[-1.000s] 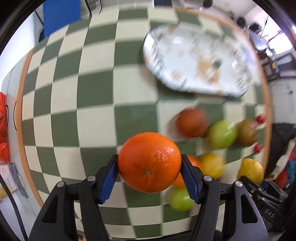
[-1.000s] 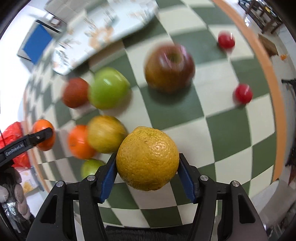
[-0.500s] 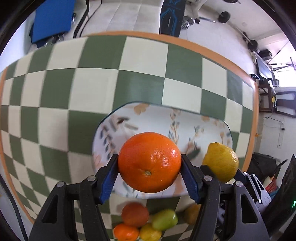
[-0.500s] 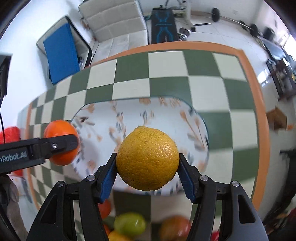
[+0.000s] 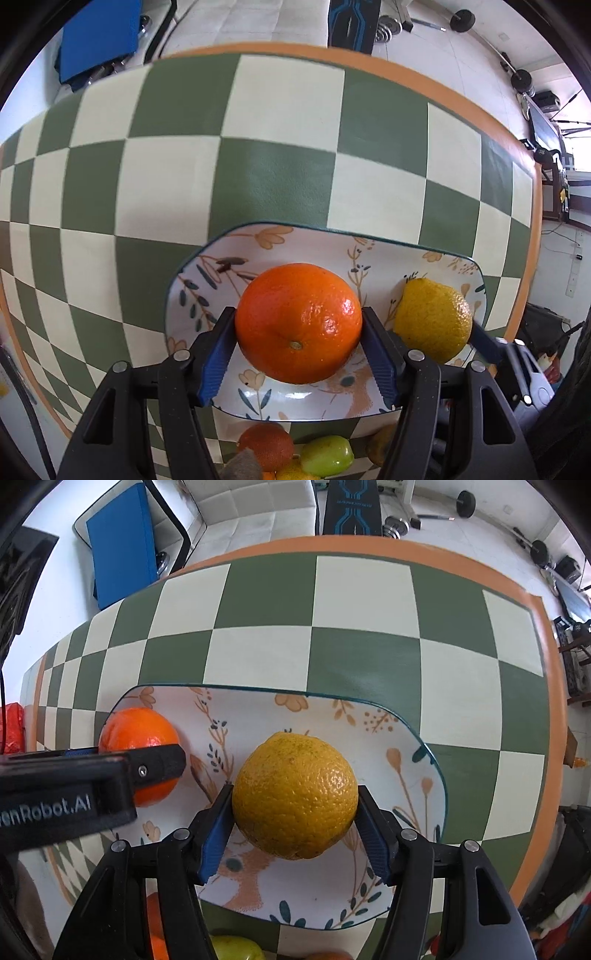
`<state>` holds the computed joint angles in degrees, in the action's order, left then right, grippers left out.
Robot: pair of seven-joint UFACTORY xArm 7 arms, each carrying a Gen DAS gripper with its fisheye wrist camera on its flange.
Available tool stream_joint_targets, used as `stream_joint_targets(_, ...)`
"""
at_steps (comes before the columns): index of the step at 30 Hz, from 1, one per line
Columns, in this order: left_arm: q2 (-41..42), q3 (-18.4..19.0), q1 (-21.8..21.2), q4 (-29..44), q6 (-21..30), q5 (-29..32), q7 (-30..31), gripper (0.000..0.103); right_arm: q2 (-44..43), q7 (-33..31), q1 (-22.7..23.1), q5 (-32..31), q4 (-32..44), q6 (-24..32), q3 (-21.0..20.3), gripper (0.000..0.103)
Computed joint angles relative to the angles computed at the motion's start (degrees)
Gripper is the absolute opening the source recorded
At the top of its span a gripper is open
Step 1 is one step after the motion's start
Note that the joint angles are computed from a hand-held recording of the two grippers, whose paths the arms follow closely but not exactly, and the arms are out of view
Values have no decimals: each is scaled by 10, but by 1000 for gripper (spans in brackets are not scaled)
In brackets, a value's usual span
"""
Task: Organize fruits
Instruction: 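Carry the orange and grapefruit with both grippers onto the floral plate, then open both grippers to release the fruits and lift away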
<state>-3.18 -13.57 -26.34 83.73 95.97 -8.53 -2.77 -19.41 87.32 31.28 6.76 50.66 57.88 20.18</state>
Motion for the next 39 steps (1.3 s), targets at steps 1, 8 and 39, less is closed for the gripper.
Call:
stream_joint_targets(1,-5,0,0,-1,-5,4,2,89,-6,6,0,-2,-1,1,2,92)
stream_joint_targets(8,-50,5,9,-9,-23,27,23,97,-45,35,1,-8,16,70,15,96)
stream_joint_targets(39,-316,56,85,3,15,-18,166,97,245,366,199,-317,594,562,158,96)
